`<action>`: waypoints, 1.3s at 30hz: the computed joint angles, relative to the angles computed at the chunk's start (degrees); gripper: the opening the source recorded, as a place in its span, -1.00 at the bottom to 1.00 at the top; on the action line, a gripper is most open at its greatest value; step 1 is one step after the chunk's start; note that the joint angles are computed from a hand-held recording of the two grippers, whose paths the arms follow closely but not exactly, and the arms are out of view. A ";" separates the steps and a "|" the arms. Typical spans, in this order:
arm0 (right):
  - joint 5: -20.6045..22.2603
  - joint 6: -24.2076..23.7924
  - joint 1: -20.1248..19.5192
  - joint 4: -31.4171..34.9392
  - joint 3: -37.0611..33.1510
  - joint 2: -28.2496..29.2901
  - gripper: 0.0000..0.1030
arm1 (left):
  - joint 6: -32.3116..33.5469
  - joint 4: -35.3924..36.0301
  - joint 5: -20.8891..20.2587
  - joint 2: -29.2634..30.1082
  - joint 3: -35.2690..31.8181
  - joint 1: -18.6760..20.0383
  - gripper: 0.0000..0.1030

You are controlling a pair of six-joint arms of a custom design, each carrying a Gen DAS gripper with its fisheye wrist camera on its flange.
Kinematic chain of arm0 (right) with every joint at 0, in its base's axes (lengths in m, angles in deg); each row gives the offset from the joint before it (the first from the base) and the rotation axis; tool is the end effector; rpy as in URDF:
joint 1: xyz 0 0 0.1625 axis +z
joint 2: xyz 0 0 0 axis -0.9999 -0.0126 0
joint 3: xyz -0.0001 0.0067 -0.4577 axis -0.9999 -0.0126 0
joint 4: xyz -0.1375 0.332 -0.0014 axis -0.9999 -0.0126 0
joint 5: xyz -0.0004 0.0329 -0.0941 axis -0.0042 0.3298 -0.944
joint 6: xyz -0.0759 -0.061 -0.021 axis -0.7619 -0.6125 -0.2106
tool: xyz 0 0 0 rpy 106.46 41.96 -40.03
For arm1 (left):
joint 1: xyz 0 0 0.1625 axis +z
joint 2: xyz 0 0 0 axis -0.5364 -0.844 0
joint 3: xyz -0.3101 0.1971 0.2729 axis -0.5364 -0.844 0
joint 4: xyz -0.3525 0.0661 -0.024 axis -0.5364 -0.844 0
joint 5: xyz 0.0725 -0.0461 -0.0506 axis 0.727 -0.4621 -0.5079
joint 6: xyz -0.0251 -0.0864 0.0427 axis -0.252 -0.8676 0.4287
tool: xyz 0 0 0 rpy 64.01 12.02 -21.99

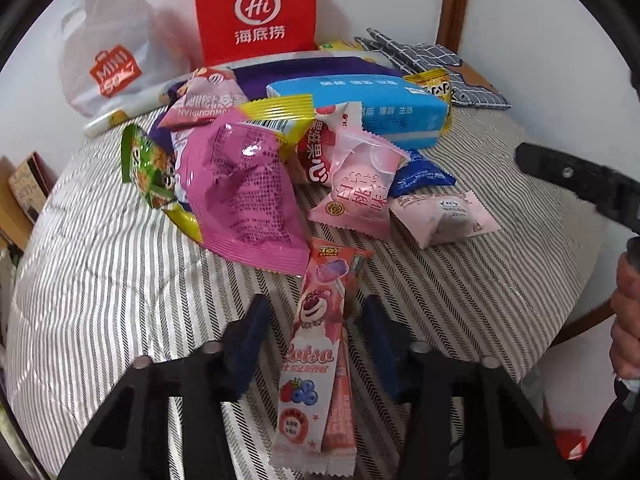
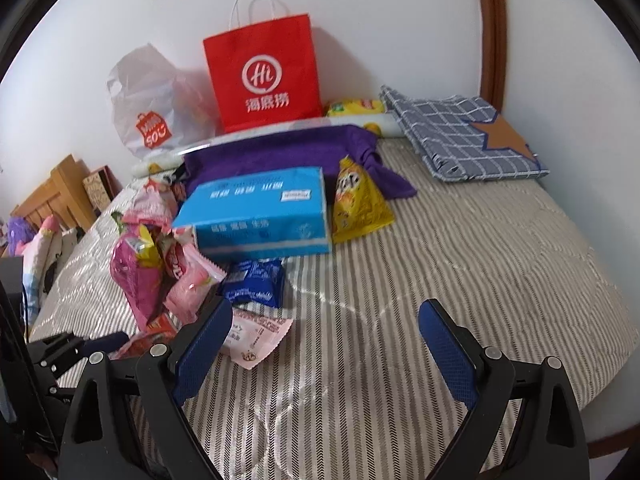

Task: Organize snacks
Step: 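Grasp the pink Lotso snack stick with the left tool while the right tool grasps a pink candy packet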

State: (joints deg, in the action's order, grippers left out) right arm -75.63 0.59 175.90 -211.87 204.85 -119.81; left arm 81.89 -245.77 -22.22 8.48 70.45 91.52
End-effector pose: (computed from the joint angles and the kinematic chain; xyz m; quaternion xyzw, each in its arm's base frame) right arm 0.0581 -0.5560 0.0958 0.0793 -0.8636 0.3907 0.3086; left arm -0.1222 -0.5826 0.0016 0.3023 0.8860 -0.1916 0.2947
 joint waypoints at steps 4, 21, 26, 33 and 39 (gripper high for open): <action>1.18 -0.57 -0.34 2.65 -0.74 0.61 0.83 | 0.74 1.01 -2.65 -1.36 0.13 0.97 -0.58; 5.35 -17.13 0.02 13.98 -5.55 3.94 0.43 | -1.08 5.73 -13.43 -5.66 -1.50 5.74 -0.57; 5.51 -18.91 0.33 15.13 -3.17 2.83 0.38 | -1.22 6.54 -14.59 -5.97 -1.73 6.19 -0.57; 5.17 -16.64 -0.05 15.99 -5.21 2.98 0.37 | -1.64 7.23 -14.86 -6.45 -1.88 6.20 -0.57; 6.65 -15.21 -0.61 17.79 -5.42 2.91 -0.20 | -2.24 7.46 -14.01 -6.48 -1.66 5.64 -0.57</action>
